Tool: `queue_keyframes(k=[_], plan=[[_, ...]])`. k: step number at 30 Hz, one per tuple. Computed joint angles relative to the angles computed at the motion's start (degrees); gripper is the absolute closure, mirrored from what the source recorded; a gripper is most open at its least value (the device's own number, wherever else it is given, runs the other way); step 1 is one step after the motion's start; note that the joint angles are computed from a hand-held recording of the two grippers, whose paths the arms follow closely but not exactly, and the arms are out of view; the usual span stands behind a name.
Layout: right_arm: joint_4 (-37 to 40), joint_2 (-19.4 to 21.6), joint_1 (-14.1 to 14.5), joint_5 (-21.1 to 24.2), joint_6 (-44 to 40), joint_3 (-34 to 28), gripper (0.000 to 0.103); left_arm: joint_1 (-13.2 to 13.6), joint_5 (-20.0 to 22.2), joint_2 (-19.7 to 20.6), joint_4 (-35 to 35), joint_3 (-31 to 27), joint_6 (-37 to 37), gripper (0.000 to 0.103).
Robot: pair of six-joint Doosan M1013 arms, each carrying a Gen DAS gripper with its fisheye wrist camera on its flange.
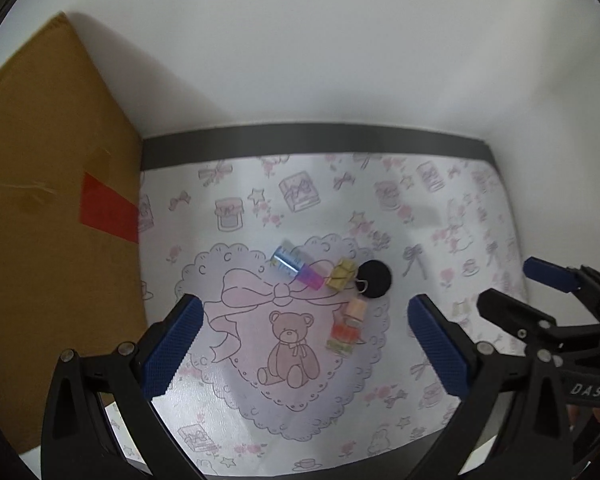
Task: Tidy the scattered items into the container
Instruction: 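Lower the right tool onto the black round compact and close it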
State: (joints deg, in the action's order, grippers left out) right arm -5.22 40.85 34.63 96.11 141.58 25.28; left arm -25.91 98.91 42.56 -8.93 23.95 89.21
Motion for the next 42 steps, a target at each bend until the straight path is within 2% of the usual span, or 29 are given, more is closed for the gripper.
queue_keyframes(k=[2, 4, 8, 12, 26, 29, 34, 36, 38, 39, 41, 42], plan=[[1.2, 0.0, -0.3, 0.0, 0.1, 1.0, 0.016, -0.1, -0.7, 0.1, 0.8, 0.5, 0.0, 0.015], [2.5, 0.2, -0.7, 0.2, 0.0, 1.6, 0.024, -0.3, -0.1, 0.8, 1.7, 0.3, 0.5, 0.016], [5.2, 0.5, -1.6, -0.1, -0.9, 3.2, 0.031, -0.3, 0.9, 2.1, 2.5, 0.0, 2.0, 0.017], [7.7, 0.9, -2.3, -0.7, -1.7, 4.7, 0.047, -0.4, 2.3, 3.2, 3.1, 0.2, 2.1, 0.017], [13.1, 4.8, -4.2, 0.4, -3.6, 2.7, 0.048, -0.2, 6.1, 7.0, 2.4, -2.3, -0.8, 0.017], [14.1, 4.9, -4.4, 0.1, -3.7, 3.1, 0.048, -0.2, 6.1, 7.0, 2.3, -2.0, -0.8, 0.027], [14.9, 5.4, -4.5, -0.7, -3.5, 3.0, 0.048, -0.5, 4.7, 6.5, 2.9, -0.7, -0.2, 0.03], [14.7, 6.0, -4.5, -0.2, -3.9, 1.9, 0.048, -0.6, 4.2, 6.2, 3.6, -0.3, 0.1, 0.038], [15.9, 7.5, -4.7, 2.7, -5.6, -1.0, 0.048, -0.7, 3.7, 5.6, 4.1, 0.6, 0.9, 0.051], [15.7, 8.1, -4.6, 3.8, -5.9, -2.3, 0.048, -0.8, 3.5, 5.4, 4.0, 1.0, 1.3, 0.053], [15.0, 9.1, -4.3, 5.5, -6.3, -4.4, 0.057, -0.8, 3.4, 5.0, 3.9, 1.7, 1.8, 0.06], [15.4, 9.0, -4.4, 4.9, -6.2, -4.2, 0.069, -0.8, 3.3, 4.7, 3.5, 2.3, 1.8, 0.061]])
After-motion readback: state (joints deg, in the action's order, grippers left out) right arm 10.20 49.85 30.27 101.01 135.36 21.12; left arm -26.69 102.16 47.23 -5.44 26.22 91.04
